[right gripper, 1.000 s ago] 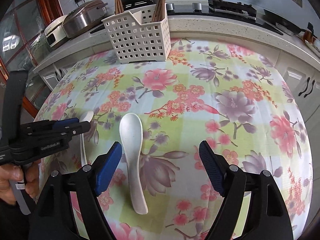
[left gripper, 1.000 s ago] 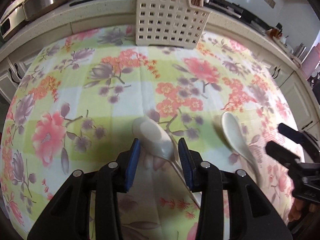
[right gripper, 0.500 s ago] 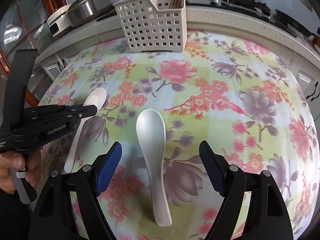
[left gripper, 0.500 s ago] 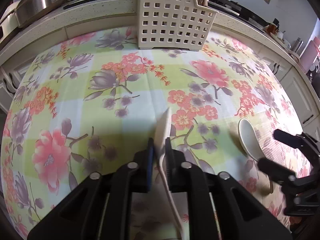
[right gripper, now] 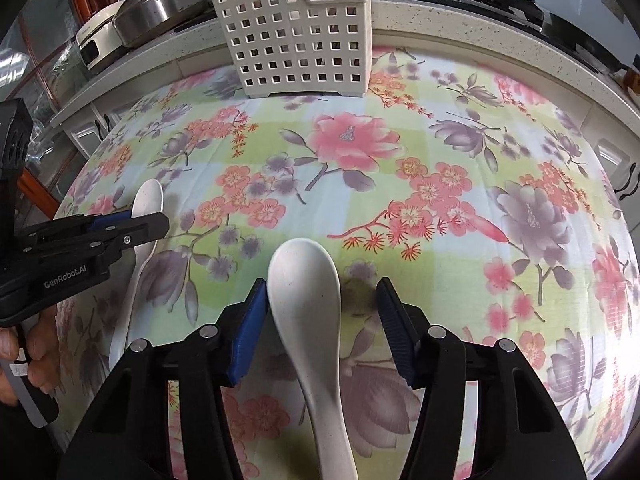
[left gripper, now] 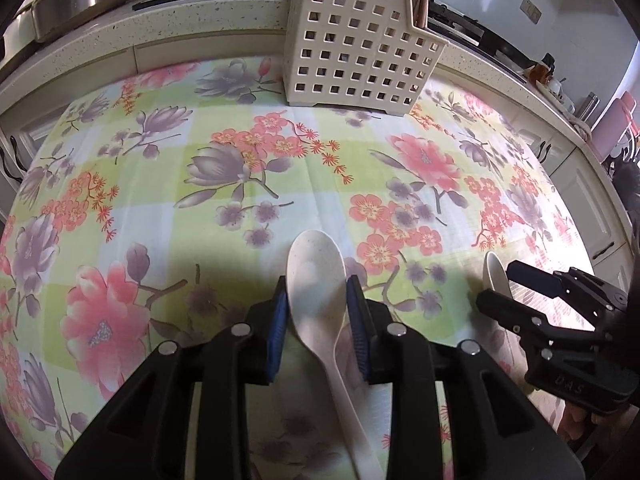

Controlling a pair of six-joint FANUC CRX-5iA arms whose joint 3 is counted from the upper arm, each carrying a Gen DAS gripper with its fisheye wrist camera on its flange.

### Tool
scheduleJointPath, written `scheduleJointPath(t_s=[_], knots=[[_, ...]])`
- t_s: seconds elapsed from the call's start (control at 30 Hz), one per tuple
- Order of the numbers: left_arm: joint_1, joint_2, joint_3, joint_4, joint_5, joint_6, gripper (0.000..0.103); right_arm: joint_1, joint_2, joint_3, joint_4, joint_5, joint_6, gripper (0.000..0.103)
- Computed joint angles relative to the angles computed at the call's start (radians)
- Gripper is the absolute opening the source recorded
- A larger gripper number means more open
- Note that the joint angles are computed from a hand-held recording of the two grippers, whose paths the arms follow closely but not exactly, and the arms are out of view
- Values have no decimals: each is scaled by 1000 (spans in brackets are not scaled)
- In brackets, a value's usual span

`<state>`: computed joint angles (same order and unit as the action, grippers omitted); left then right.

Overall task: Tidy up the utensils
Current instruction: 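Close the right tool on the other white spoon's handle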

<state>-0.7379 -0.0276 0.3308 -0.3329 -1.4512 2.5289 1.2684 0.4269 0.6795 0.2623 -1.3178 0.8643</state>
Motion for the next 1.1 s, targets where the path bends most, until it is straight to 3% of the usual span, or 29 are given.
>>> scheduleJointPath(t_s=[0.13, 0.2, 0.43, 0.73, 1.1], knots=[[28, -28, -36, 40, 39, -11, 28, -14, 3, 24, -44, -8, 20, 54], [32, -34, -42, 52, 48, -21, 34, -12, 2, 26, -39, -13, 25, 54], [36, -31, -39, 56, 43, -19, 37, -10, 9, 43, -43, -26, 31, 54], [-27, 52, 85, -40, -106, 13, 42, -4, 8, 32, -38, -28, 11, 54], [-27, 113, 154, -56, -182, 48, 42, -10, 15, 39, -40, -20, 12, 56]])
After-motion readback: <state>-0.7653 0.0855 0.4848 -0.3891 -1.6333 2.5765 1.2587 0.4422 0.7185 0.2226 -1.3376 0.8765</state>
